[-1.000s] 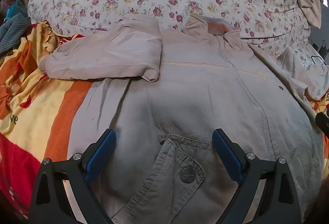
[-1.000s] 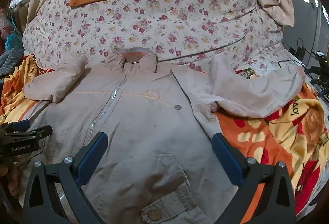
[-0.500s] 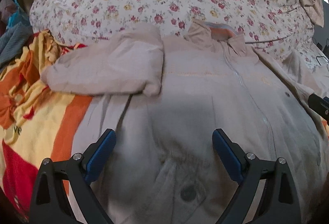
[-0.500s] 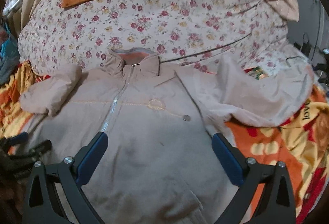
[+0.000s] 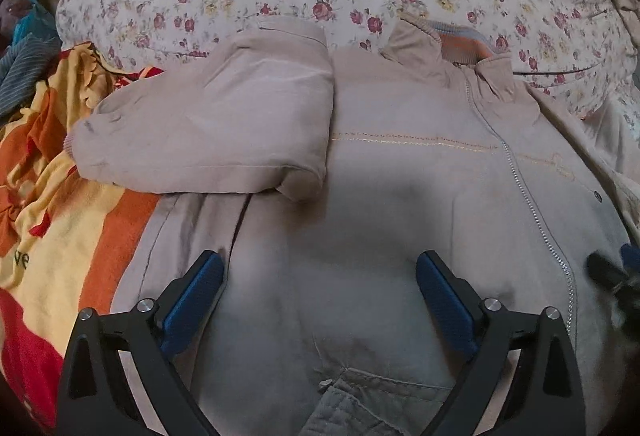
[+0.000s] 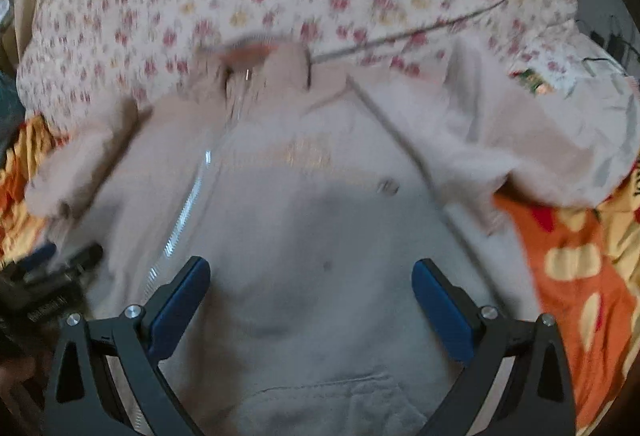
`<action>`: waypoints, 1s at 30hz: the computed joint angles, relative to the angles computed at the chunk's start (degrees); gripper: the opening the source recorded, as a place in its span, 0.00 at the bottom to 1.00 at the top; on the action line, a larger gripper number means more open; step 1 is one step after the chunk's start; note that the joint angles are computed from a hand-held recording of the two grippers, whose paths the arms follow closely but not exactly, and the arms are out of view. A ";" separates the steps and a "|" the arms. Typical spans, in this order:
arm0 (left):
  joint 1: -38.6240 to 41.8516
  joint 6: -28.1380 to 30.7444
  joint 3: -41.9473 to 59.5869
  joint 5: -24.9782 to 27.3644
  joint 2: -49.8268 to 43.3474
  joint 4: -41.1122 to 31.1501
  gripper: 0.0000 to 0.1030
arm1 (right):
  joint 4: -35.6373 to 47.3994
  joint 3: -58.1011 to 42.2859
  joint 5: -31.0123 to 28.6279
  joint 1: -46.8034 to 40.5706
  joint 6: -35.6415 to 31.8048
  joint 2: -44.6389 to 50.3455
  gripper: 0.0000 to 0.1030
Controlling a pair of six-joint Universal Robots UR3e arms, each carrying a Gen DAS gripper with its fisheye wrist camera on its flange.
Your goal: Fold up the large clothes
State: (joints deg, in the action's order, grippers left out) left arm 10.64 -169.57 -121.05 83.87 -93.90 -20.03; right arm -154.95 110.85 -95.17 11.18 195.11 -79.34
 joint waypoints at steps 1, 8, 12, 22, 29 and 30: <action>0.11 -0.02 -0.01 -0.14 -0.07 0.07 0.88 | -1.58 0.23 -1.62 0.98 -0.37 0.63 1.00; -0.61 -0.87 0.29 0.76 -1.15 1.09 0.92 | -5.23 2.42 -2.40 1.80 -0.92 0.86 1.00; -0.97 -1.17 0.90 1.38 -1.67 0.92 0.93 | -6.03 3.53 -2.22 1.86 -1.28 0.32 1.00; 3.48 2.32 2.90 -1.99 3.10 -6.14 0.87 | -10.31 6.65 -1.98 2.16 -2.05 -0.44 1.00; 26.30 9.36 21.28 -16.39 -2.35 -24.31 0.87 | -8.91 5.31 -4.29 3.57 -1.75 0.13 1.00; 29.03 10.30 24.58 -18.90 -5.33 -27.29 0.85 | -8.60 4.90 -5.00 3.99 -1.72 0.40 1.00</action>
State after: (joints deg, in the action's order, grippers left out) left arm 39.67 -159.27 -96.48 64.96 -99.23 -47.31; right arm -163.55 115.75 -100.17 15.17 193.39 -78.94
